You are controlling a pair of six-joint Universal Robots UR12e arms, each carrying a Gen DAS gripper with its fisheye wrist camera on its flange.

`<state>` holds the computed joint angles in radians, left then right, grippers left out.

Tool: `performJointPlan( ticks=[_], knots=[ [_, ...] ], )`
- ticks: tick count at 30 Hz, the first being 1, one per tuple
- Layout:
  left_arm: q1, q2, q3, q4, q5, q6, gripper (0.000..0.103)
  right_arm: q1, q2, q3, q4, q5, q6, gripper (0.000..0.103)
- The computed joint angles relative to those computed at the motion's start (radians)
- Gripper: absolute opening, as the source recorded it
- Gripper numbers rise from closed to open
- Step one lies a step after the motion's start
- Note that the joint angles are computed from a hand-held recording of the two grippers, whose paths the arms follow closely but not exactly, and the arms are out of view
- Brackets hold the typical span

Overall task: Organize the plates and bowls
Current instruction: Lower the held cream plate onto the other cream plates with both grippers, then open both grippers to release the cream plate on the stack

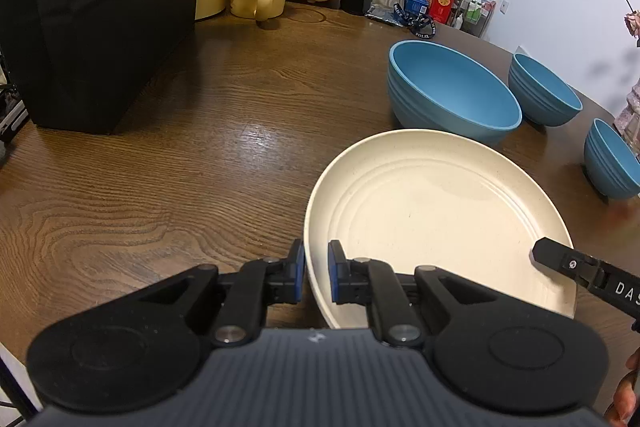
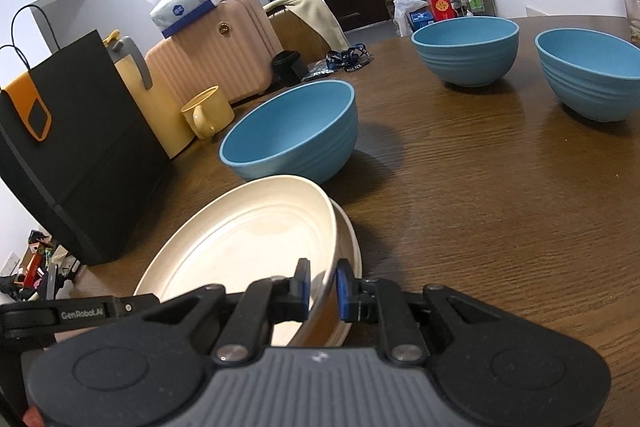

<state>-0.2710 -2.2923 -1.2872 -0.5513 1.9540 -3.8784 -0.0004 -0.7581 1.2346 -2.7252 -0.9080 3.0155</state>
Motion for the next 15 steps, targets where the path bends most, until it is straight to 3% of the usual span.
performJointPlan(
  ticks=[6, 7, 9, 10, 11, 12, 14, 15],
  knots=[
    [-0.001, 0.001, -0.004, 0.006, 0.001, 0.002, 0.013, 0.001, -0.001, -0.002, 0.01, 0.0, -0.004, 0.017],
    [-0.001, 0.002, -0.005, 0.009, 0.001, 0.004, 0.014, 0.0, -0.001, -0.003, 0.016, 0.007, -0.005, 0.022],
    [-0.004, 0.001, -0.003, 0.012, 0.012, 0.01, 0.026, -0.001, -0.003, -0.004, 0.02, 0.014, -0.012, 0.029],
    [-0.006, 0.001, -0.003, 0.014, 0.024, 0.011, 0.042, -0.001, -0.004, -0.003, 0.019, 0.019, -0.014, 0.036],
    [-0.008, 0.0, -0.003, 0.015, 0.036, 0.011, 0.05, -0.002, -0.006, -0.002, 0.016, 0.027, -0.017, 0.044],
    [-0.01, 0.001, -0.003, 0.017, 0.05, 0.011, 0.052, -0.001, -0.009, 0.001, 0.007, 0.02, -0.019, 0.051],
    [-0.01, 0.003, -0.007, 0.023, 0.048, 0.011, 0.052, 0.003, -0.017, 0.012, -0.033, -0.014, -0.025, 0.075],
    [-0.009, 0.005, -0.008, 0.025, 0.045, 0.008, 0.052, 0.004, -0.019, 0.013, -0.04, -0.02, -0.03, 0.077]
  ],
)
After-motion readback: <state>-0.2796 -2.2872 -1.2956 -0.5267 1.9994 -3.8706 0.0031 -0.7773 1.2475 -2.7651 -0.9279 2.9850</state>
